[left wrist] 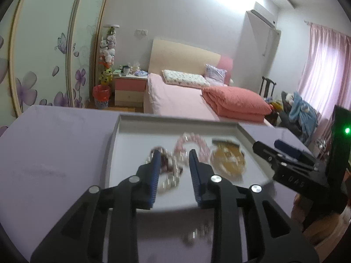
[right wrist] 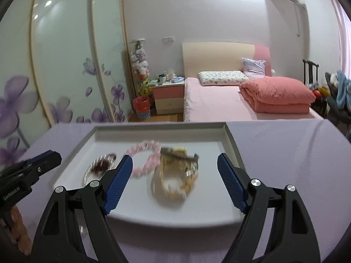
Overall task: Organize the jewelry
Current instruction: 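Open the right tool to drop the cuff while the left tool releases the pearl bracelet in the tray, then grasp the single pearl earring with the left tool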
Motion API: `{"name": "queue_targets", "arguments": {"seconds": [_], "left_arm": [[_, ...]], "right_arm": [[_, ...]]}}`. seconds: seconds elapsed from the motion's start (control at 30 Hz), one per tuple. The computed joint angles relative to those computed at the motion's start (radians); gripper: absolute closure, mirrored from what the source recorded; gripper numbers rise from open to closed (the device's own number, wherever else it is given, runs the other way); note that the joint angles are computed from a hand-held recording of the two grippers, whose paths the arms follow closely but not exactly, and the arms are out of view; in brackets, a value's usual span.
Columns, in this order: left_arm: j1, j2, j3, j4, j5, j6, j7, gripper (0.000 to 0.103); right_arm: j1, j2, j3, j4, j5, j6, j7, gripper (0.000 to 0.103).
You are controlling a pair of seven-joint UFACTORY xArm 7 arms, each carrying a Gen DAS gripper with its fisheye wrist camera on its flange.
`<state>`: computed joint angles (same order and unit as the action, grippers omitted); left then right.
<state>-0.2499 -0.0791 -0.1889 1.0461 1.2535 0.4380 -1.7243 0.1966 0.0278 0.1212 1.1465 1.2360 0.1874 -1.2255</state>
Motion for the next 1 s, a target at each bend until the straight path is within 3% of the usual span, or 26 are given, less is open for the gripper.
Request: {"name": "queue_targets", "arguments": {"seconds": [0.13,0.23,0.4,0.7,1.0], "left_arm": [[-0.022,-0.061,-0.027,-0.082,-0.084,0.002,0.067,0.07],[-0.034,-0.082,-0.05,-0.12,-0.173,0.003,0.133,0.064],[-0.048,-0.076,-0.061,-0.155,-0.37,-0.014,0.281,0.063],[-0.082,0.022,-0.052,-0.066,-0.564,0.079,0.464,0.063],[-0.121,0.08,-0.02,0.016,-0.541,0.162,0.47,0.069]], "right_arm": [[-0.002,-0.105,-0.033,-0.122,-0.049,0.046,0.009,0.024],[0.003,-0.169,-0.069,-0.2,-0.133,0.089,0.077,0.024],[0.008,-0.238,-0.116,-0.291,-0.29,0.139,0.222,0.024],[0.033,-0.272,-0.172,-0.355,-0.402,0.161,0.342,0.023],[0.039,-0.263,-0.194,-0.345,-0.396,0.191,0.35,0.023]]}}
